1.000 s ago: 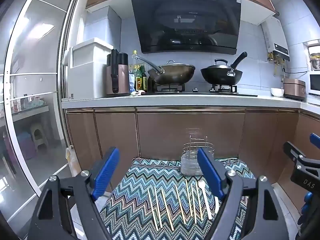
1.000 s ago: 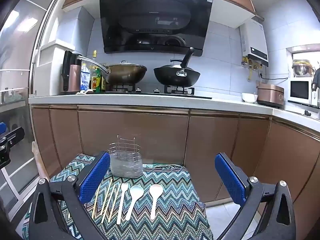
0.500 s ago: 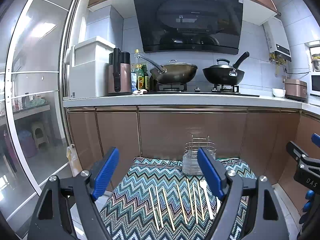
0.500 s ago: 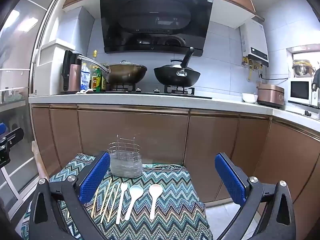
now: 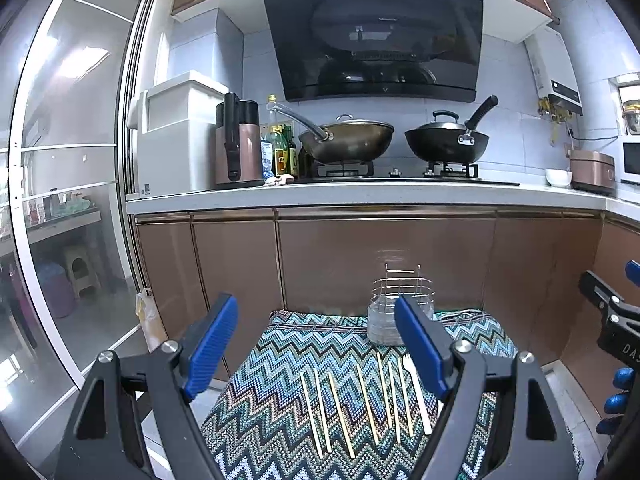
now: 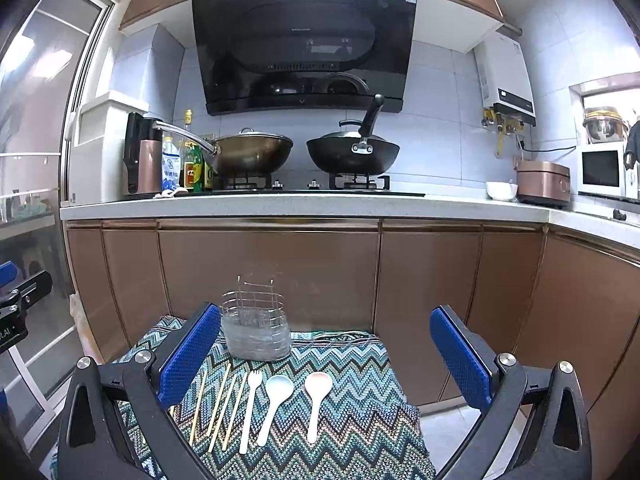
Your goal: Organize utensils
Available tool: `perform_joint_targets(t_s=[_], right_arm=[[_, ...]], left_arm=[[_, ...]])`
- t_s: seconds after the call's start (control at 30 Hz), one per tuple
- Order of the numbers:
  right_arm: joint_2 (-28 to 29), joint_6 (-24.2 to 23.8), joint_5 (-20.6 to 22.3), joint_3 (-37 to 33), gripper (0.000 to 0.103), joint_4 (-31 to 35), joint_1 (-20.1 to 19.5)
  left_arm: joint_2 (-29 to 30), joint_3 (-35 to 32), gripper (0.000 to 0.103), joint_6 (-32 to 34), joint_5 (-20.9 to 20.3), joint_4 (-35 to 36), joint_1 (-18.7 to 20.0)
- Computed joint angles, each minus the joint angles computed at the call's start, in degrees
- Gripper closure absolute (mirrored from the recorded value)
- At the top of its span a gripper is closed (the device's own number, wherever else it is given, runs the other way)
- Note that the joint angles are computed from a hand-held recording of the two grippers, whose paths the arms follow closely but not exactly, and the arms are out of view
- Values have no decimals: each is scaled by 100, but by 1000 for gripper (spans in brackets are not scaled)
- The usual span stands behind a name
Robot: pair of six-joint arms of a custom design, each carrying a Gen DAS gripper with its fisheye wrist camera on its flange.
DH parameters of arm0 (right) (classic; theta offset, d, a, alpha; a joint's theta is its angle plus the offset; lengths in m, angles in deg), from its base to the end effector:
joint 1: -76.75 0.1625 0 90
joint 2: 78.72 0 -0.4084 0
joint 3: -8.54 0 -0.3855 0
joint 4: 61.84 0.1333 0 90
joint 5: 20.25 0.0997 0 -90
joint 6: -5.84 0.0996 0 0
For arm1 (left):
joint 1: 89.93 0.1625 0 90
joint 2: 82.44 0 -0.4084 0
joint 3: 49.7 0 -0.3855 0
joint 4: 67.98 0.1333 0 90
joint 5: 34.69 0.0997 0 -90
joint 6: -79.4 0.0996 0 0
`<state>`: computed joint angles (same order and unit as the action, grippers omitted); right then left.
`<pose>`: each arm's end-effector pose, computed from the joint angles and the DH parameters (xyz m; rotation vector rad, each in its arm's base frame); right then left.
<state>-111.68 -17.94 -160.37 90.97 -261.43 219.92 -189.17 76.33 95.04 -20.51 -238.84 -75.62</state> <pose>0.5930 -0.3730 0.1463 0.8807 -2.0417 1.4561 -0.2070 -0.2900 0.5255 0.2381 1.6413 -1.5258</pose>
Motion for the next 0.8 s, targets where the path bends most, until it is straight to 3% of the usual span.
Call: perform_joint_targets(t_s=[0.33, 0.6, 0.8], right_arm=[[-7, 106, 28, 23, 0, 128, -35], [5, 162, 31, 44, 0, 185, -44], [30, 145, 11, 39, 0, 90, -74]], left_arm=[[65, -59, 24, 268, -5, -218, 8], [-74, 48, 24, -466, 248, 641, -11], [-16, -55, 24, -237, 112, 260, 70]])
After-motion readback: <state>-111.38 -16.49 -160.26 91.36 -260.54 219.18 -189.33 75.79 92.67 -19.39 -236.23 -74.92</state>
